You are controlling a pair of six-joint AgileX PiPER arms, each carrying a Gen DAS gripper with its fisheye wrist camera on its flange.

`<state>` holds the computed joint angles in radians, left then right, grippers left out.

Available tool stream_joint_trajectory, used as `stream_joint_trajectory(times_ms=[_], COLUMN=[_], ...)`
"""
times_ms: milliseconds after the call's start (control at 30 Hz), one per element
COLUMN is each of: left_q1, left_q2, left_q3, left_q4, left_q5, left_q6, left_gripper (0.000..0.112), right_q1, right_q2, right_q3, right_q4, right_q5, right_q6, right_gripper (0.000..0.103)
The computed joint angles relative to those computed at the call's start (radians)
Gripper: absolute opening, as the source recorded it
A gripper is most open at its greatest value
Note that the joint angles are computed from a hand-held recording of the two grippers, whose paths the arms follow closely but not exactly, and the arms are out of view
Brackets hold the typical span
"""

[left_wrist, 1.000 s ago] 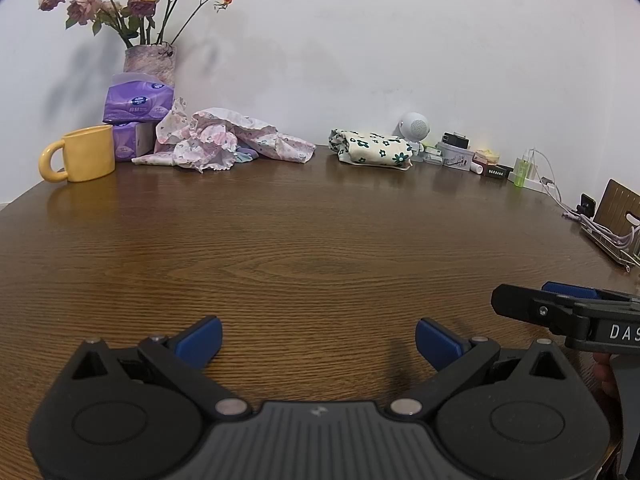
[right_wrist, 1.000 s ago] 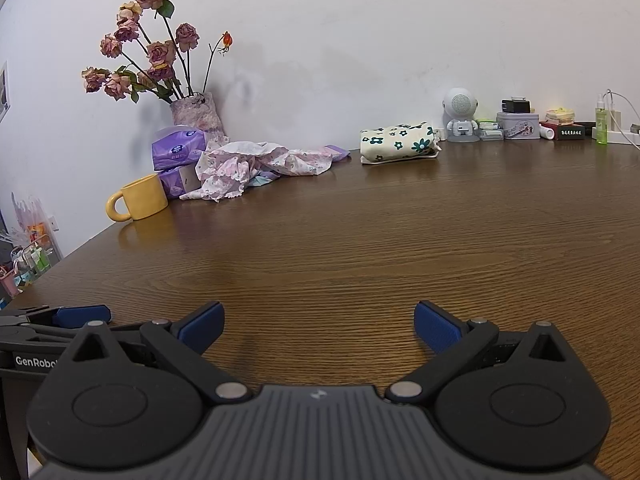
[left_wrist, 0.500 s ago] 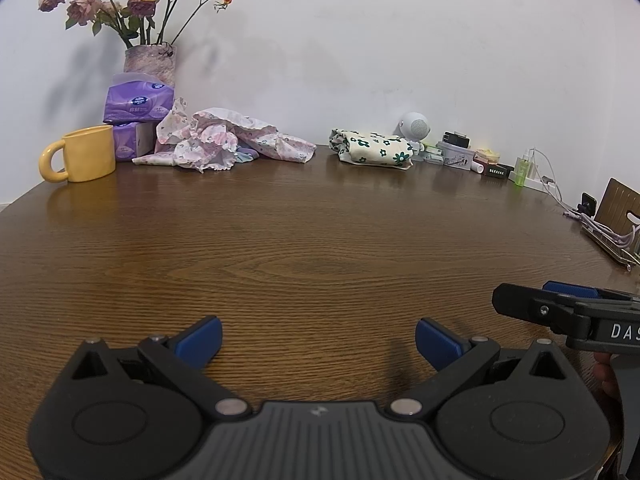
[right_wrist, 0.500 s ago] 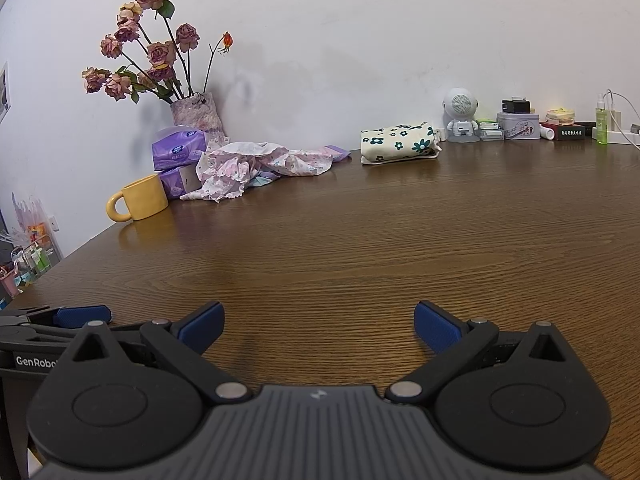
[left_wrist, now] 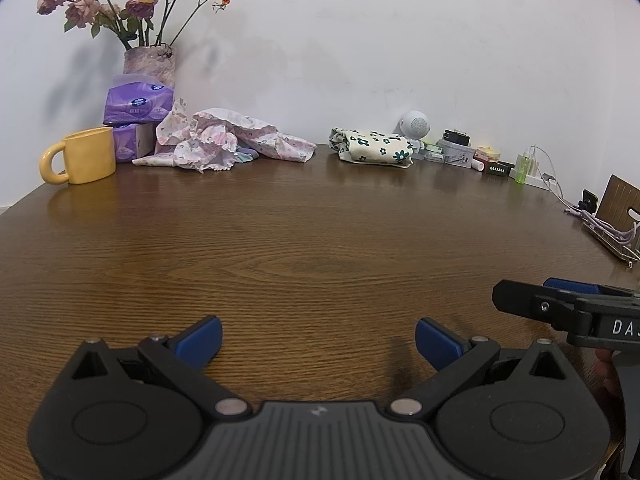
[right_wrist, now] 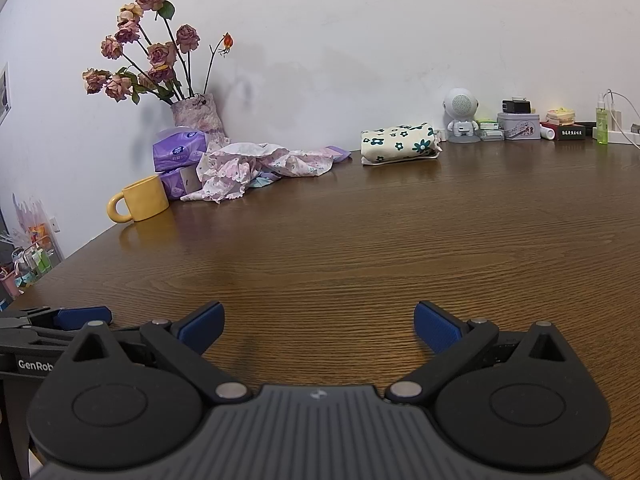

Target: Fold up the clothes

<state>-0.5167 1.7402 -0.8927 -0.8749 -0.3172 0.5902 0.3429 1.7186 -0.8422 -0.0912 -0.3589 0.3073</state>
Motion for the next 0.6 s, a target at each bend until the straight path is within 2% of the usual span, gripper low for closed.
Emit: stream_joint_trajectory(times_ms=[600], left_q1=[-0.003], left_q2=[-0.002], left_q3=[0.001], left_q4=[-0.010], left_q5=[-0.002], left_q6=[0.007], left_gripper=[0.103], right_q1=[0.001], right_q2=[0.001], right_q3=[-0.002], right_q4=[0.007], right_q5=[-0.001], right_q6=[-0.005], right_gripper=[0.103])
